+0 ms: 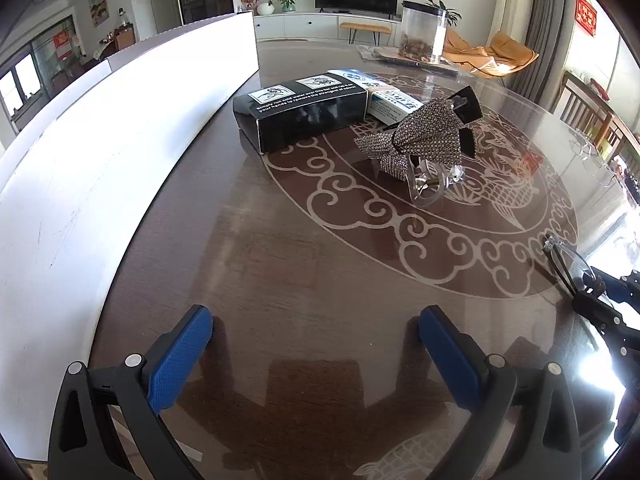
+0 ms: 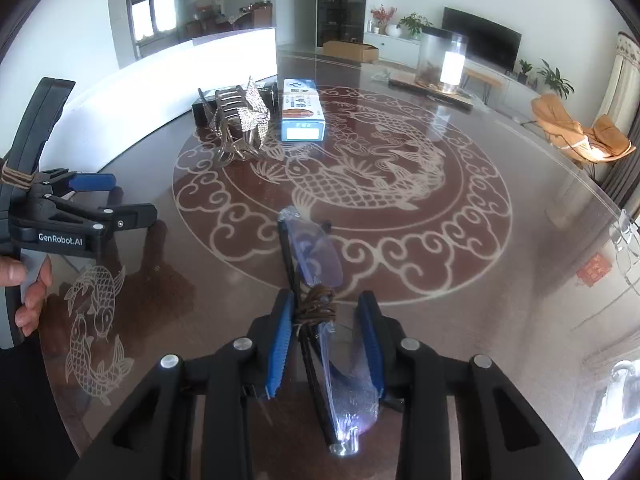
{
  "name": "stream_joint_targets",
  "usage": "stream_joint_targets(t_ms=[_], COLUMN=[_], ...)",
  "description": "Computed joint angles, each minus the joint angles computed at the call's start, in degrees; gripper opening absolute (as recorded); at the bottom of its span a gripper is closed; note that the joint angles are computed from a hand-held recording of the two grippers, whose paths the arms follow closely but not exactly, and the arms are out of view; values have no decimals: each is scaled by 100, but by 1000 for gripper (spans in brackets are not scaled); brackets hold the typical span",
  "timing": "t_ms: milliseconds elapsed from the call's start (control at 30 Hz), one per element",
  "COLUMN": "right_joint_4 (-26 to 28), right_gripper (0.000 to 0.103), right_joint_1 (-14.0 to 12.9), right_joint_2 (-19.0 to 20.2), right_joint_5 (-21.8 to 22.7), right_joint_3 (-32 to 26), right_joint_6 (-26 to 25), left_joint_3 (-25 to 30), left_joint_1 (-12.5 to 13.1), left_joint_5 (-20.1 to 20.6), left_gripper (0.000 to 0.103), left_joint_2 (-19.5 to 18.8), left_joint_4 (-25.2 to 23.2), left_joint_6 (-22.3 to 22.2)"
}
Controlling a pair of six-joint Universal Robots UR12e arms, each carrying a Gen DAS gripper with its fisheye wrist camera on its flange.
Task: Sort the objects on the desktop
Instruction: 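Grasp the silver rhinestone bow clip with left gripper while right gripper holds glasses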
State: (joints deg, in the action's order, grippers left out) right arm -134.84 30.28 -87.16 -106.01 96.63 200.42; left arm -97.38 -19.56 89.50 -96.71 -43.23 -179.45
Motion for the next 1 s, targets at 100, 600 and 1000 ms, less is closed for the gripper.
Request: stream_joint_targets(t_ms=[100,600,1000], right_joint_4=[-50,-57,-135], right_gripper=[35,38,38], right_joint_1=[6,3,-27], right_joint_2=[-138,-135,-149], right_joint_5=[-4,16,103], right_joint_3=[150,154,191], right_joint_6=[256,210,244], left_joint_3=[44,1673,706], left_joint_1=[-67,-541,-99], left_joint_5=[-144,378,-652], left_gripper=[103,103,50], left_joint_2=[-30,-1174,-626], left_joint_4=[-33,-1009,280], left_joint_6=[199,-704,478])
